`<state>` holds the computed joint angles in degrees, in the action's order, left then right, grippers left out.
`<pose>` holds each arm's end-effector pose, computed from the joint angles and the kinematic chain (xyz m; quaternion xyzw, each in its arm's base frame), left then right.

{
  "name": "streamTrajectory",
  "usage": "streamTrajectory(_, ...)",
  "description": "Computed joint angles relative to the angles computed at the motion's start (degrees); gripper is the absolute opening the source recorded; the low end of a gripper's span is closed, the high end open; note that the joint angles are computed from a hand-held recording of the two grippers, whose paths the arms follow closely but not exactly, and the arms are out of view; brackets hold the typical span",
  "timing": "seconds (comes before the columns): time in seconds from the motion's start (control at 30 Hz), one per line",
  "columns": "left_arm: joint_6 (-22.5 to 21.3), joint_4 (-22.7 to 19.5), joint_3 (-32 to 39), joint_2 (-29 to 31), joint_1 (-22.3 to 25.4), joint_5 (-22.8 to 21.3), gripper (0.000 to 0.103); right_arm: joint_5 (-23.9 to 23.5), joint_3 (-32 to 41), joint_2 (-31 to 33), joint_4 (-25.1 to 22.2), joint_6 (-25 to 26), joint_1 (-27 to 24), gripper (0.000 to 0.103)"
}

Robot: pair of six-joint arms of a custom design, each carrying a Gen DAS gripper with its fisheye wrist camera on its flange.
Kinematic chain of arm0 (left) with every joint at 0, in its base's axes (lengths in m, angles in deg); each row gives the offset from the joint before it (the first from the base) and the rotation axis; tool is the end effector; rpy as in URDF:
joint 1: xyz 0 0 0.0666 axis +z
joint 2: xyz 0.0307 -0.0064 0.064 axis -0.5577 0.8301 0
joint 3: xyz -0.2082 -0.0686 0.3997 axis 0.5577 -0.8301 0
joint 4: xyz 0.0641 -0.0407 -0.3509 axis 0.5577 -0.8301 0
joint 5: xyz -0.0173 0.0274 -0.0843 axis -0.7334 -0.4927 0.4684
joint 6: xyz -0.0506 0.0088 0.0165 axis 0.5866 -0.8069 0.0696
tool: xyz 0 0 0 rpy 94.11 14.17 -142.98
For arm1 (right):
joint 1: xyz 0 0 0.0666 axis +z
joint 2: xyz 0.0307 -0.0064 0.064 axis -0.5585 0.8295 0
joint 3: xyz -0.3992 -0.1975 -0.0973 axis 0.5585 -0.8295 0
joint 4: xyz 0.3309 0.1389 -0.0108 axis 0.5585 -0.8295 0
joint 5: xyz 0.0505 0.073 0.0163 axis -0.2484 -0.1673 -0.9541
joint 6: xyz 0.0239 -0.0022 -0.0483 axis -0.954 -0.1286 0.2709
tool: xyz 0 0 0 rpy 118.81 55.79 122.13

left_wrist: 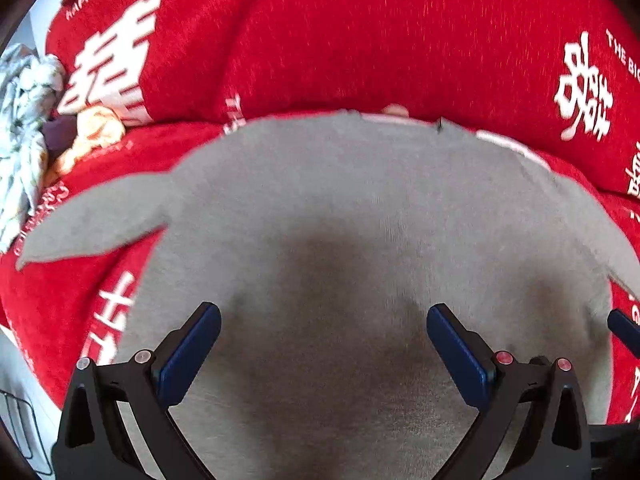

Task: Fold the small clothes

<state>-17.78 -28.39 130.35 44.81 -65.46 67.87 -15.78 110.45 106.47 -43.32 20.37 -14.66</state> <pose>0.4814 -0.2836 0.4717 0.0210 0.9568 0.0138 0.2897 0.4413 0.1477 0.5038 0.0130 0.9552 0.0164 0.2953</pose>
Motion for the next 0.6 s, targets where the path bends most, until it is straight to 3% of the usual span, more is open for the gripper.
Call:
streamTrajectory(0.13,0.16,-1.41,2.17,-0.29,0.37,0.09,0.103,0.43,1.49,-0.36,-1.06,-1.22,-0.53,0.102)
streamTrajectory(0.27,0.42,-4.85,5.87,1.21,0.23,2.83,0.103,2.16,2.69,-0.19,-1.94,-1.10,-1.56,0.102)
streamTrajectory(0.6,-1.79,-10.51,15.24,6.23,-5.07,0.65,0.103,3.50,1.43,-2.72,-3.35,-1.25,-7.93,0.102)
